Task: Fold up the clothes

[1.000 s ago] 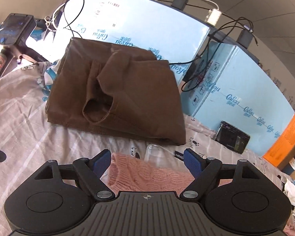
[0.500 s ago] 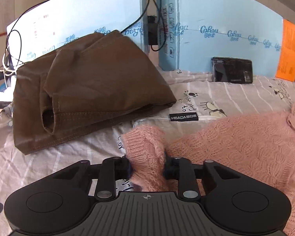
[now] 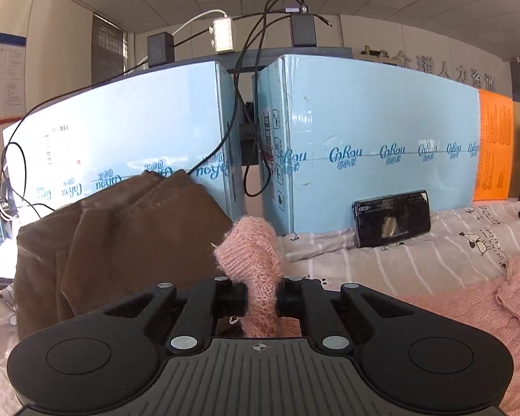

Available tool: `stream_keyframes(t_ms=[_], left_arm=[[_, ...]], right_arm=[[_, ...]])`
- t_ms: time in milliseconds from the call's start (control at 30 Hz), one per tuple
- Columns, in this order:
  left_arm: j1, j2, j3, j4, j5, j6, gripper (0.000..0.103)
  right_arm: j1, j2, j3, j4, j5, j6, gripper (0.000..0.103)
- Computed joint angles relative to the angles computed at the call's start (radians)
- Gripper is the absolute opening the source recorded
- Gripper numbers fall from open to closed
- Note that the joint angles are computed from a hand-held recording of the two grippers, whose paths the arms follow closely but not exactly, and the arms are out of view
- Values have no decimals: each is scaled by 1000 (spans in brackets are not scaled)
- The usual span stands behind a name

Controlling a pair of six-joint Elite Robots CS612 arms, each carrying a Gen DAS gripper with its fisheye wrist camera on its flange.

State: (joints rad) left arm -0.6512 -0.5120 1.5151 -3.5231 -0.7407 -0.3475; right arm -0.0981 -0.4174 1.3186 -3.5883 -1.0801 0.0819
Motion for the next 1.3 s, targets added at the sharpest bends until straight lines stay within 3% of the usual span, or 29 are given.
stream_keyframes(t_ms=[100,133,167,200,267,300,333,433,467,500,567,600,700,767,833,933,1033,1100,1133,1167,1300], left_arm=[[6,5,-18,129,10,-33,11],[7,5,-18,161,19,-49,13],[8,6,-18,193,26,-65,14],[9,7,-16,200,21,-77,14],[11,8,-12,215,12,-100,15],[9,8,-13,216,19,-93,15],[8,9,-13,215,24,-87,15],[6,10,-13,211,30,-78,15],[6,10,-13,210,30,-77,15],[6,10,-12,202,31,-76,15],[4,14,-13,164,35,-58,12],[2,18,-14,126,38,-43,12],[-1,31,-27,41,39,-5,11],[-1,39,-41,5,33,20,11],[1,42,-55,29,19,41,11],[-1,38,-66,141,11,58,16],[-18,46,-81,230,113,87,32],[-36,66,-96,223,242,151,52],[-44,77,-105,215,303,189,67],[-46,76,-102,228,329,205,74],[-33,26,-47,438,302,65,78]], right_arm=[[-15,-7,10,86,91,-27,9],[-17,-10,15,111,102,-41,16],[-16,-15,24,129,95,-52,37],[-17,-18,30,145,98,-54,51],[-21,-23,30,230,144,-88,57],[-23,-27,29,283,167,-113,68],[-20,-28,30,309,165,-141,71],[-1,-28,44,295,97,-222,67],[2,-28,51,278,89,-237,54],[3,-28,55,274,98,-248,29],[5,-28,65,240,103,-270,13],[8,-25,71,190,89,-276,10],[8,-16,67,61,46,-244,9],[8,-13,56,41,3,-223,9],[11,-11,46,38,-46,-220,9],[19,-7,37,85,-124,-256,9],[24,-4,29,143,-153,-273,12],[29,-3,29,151,-177,-275,23],[30,-4,29,154,-183,-276,26],[31,-4,29,155,-185,-277,28],[32,-5,30,161,-190,-280,31]])
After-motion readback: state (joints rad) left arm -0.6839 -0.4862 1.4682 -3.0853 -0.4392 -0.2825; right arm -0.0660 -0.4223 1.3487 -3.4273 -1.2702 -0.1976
